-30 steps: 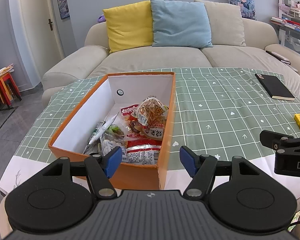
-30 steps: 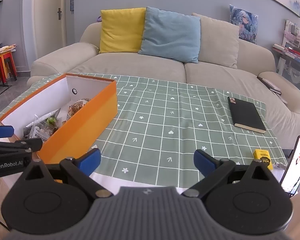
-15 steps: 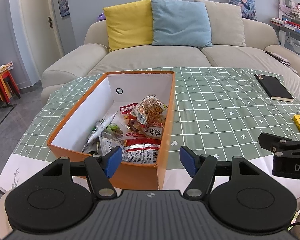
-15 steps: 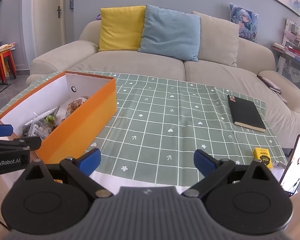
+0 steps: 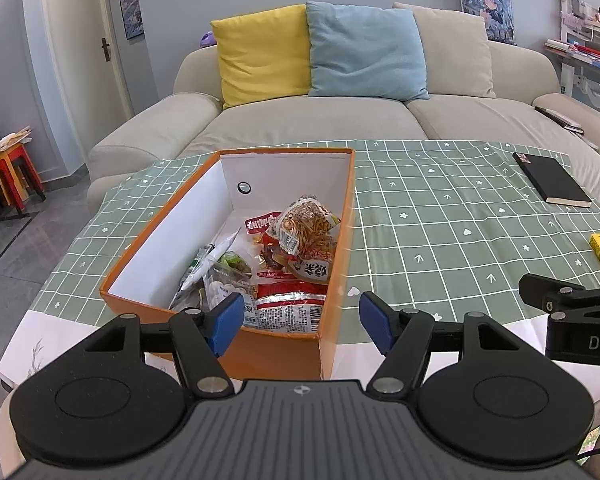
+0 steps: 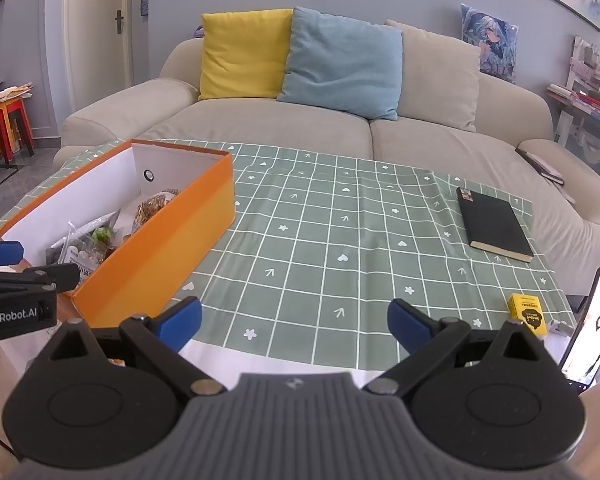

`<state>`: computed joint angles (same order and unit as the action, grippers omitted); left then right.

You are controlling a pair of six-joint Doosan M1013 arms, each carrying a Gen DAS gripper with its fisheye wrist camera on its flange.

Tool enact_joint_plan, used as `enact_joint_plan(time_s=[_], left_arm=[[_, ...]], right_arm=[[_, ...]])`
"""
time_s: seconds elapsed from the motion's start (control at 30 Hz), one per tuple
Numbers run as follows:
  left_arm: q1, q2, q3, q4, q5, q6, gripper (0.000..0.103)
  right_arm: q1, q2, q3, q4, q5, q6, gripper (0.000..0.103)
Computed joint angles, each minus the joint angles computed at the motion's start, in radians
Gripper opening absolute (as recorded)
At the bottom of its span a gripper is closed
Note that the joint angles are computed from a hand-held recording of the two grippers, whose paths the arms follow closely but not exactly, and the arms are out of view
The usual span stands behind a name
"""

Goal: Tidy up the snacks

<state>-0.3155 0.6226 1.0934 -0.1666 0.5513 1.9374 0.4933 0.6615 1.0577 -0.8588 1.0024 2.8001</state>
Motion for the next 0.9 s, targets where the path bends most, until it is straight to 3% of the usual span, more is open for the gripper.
enact_joint_plan(time_s=[0.43, 0.9], left_arm=[[0.003, 0.008, -0.016, -0.001, 0.030, -0.029, 0.077], [-0.003, 0.004, -0.006, 0.034, 0.012, -0.040, 0.077]], right_arm=[[0.001, 0.002, 0.000, 0.003, -0.002, -0.003, 0.096], [-0.002, 0.002, -0.001, 0.013, -0.006, -0.011, 0.096]])
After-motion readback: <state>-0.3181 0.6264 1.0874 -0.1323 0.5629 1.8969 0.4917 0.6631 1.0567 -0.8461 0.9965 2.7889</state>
